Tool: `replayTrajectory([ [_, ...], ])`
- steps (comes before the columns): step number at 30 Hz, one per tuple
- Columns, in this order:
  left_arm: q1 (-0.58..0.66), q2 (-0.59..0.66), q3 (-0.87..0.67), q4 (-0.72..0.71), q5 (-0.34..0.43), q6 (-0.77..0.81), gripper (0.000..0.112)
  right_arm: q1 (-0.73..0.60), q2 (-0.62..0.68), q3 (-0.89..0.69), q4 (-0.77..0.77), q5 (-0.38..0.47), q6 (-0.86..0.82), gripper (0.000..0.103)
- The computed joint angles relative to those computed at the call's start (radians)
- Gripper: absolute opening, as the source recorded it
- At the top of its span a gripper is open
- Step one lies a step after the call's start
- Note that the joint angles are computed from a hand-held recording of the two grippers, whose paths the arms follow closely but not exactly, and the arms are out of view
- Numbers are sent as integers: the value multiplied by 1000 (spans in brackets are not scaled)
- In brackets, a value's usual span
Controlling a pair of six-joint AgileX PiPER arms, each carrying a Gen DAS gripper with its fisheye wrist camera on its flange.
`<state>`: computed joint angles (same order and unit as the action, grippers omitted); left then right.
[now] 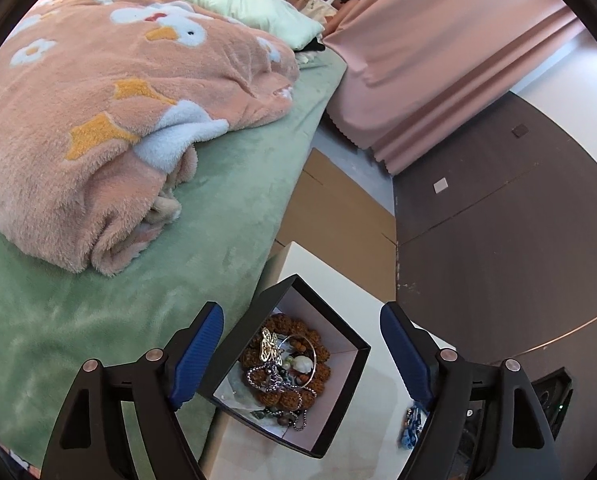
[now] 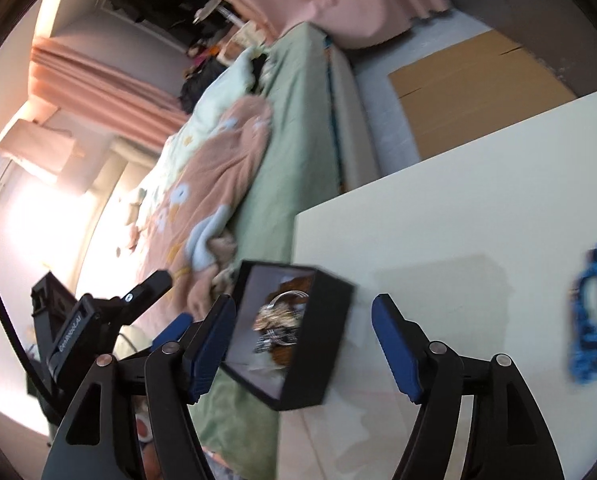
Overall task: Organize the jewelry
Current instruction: 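Grasp the blue braided bracelet with the right tool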
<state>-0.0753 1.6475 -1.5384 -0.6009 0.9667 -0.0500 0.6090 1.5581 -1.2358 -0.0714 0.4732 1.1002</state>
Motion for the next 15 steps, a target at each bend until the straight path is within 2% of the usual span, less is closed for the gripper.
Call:
replayTrajectory([
  [2, -1, -2, 3, 0, 5, 1, 82, 0, -38, 16, -99, 68, 82, 71],
  [6, -11, -10, 10, 6, 11, 0, 82, 3, -55, -16, -250, 353, 189, 71],
  [8, -17, -14, 15, 9, 12, 1, 82, -24, -68, 2, -240, 426, 183, 71],
  [15, -49, -24, 21, 29, 26, -10, 83, -81, -65, 40, -209, 583, 87, 71],
])
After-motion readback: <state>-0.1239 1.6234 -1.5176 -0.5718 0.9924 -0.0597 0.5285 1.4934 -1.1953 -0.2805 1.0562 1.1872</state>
